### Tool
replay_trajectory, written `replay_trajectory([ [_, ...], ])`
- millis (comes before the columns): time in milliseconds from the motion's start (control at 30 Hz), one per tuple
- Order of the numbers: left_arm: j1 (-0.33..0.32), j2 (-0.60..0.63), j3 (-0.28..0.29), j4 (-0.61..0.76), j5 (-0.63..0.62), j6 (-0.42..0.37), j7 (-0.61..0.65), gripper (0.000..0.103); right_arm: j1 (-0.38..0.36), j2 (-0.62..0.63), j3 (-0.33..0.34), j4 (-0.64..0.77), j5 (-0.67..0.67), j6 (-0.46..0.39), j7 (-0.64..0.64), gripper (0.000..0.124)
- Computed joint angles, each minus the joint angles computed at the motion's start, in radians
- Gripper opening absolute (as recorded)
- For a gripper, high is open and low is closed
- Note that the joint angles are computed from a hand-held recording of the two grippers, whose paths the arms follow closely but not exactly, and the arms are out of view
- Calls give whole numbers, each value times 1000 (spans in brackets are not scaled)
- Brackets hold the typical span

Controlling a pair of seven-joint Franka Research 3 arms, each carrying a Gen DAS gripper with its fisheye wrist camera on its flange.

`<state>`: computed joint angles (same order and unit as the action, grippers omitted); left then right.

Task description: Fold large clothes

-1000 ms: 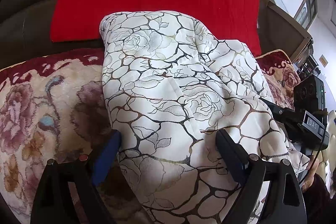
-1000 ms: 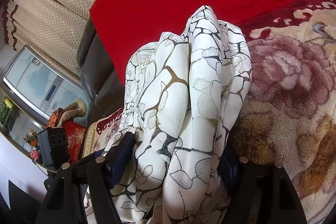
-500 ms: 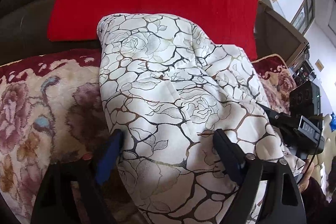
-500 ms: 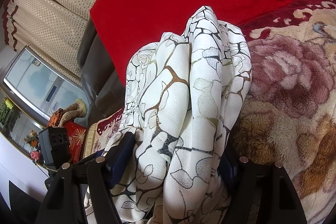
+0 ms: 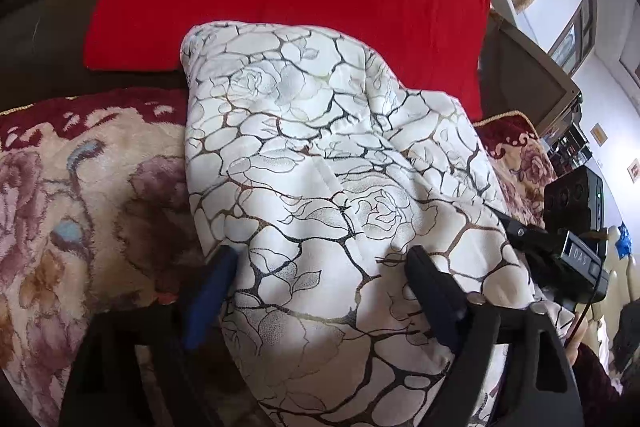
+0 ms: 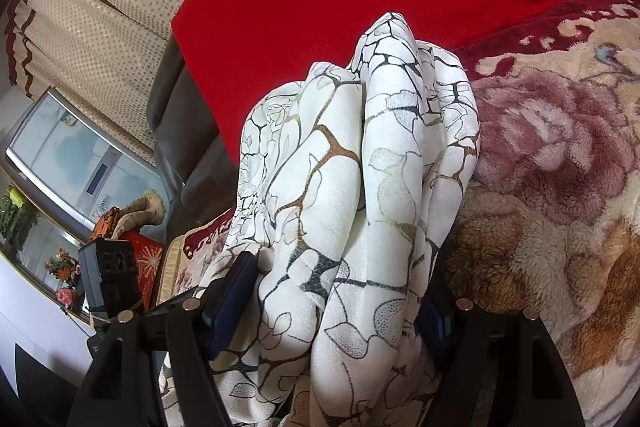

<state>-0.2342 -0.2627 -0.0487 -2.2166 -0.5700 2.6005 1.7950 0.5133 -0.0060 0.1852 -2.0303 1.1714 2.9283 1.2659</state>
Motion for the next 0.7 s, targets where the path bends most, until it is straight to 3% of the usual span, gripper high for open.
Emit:
replay_trajectory([
  [33,5,-5,-6,-6,15,12,-9,72,1,0,1,0,-7,4,5,76],
  [100,12,-13,-14,-15,48,38,-34,54,4,2,4,3,-9,12,4,76],
  [233,-19,-33,20,-29,-20,70,-1,36,12,5,9,22,31,15,-34,71],
  [267,-29,-43,27,-35,-38,82,17,26,13,5,10,26,47,13,-49,68],
  [300,-67,-53,60,-36,-126,83,101,3,16,6,13,31,41,17,-44,67],
  [333,-109,-66,95,-32,-210,71,177,3,18,8,14,34,32,17,-41,65],
  [367,-120,-83,95,-30,-224,60,220,2,20,9,16,37,20,19,-38,63],
  [467,-18,-102,-15,-47,17,83,62,2,25,13,18,35,-116,35,70,62],
  [533,-12,-103,7,-52,45,41,5,2,19,13,12,26,-146,23,139,62],
  [567,17,-99,1,-51,92,14,-61,9,16,12,10,21,-155,21,155,62],
  [600,39,-94,1,-49,129,-10,-111,32,14,11,8,17,-166,20,172,62],
  [633,51,-94,4,-54,150,-19,-147,49,12,11,7,16,-164,15,177,62],
  [667,67,-94,7,-56,170,-24,-189,76,11,12,8,17,-162,13,176,62],
  [700,62,-97,30,-64,144,-33,-197,81,10,12,7,16,-169,8,179,62],
])
